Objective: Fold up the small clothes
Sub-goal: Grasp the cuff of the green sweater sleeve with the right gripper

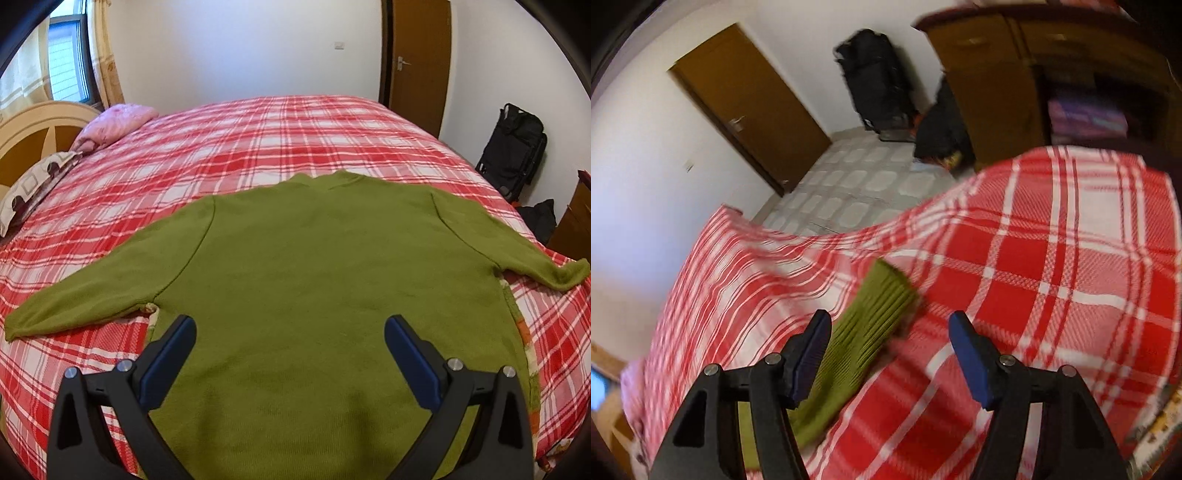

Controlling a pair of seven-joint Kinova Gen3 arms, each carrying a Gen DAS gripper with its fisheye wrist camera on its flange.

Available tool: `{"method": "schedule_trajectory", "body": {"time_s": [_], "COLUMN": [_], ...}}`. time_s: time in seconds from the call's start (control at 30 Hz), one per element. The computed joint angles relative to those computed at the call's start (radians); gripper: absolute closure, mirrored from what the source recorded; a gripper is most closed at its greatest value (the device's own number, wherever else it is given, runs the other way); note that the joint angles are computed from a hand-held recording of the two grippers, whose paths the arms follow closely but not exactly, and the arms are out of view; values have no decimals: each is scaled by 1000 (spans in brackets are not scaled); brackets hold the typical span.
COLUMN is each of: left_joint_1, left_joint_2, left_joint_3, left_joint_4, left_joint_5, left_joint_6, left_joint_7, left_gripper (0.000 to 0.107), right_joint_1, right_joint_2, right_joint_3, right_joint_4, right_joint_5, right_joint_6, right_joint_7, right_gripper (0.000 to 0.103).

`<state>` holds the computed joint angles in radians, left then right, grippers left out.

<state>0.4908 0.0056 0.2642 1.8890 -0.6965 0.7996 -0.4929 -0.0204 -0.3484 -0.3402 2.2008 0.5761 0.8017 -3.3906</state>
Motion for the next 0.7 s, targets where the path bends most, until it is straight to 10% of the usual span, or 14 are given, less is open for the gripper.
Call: {"method": "schedule_trajectory", "body": {"time_s": [0.17,0.23,0.33,0.7], "left_joint_1": [10,23,34,10], "left_joint_2": [36,46,53,19], "left_joint_3": [-6,-10,-18,-40], "left_joint_4": [-34,-43,-48,-22], "left_joint_5": [15,6,9,46], "left_joint_6": [31,42,44,-3], "left_joint_7": [-23,-19,-28,-46], "left_gripper": [4,4,4,4], "right_joint_1": [-25,-28,-48,91], "right_joint_2": [90,98,101,-121], "right_joint_3": [55,57,114,-155], "right_joint_4": [-31,-30,-17,-35], "right_joint_5": [-10,10,-27,177], "right_joint_6": [-34,-35,-99,-164], "right_joint_7": [70,76,123,1], "right_gripper": [37,70,91,95]}}
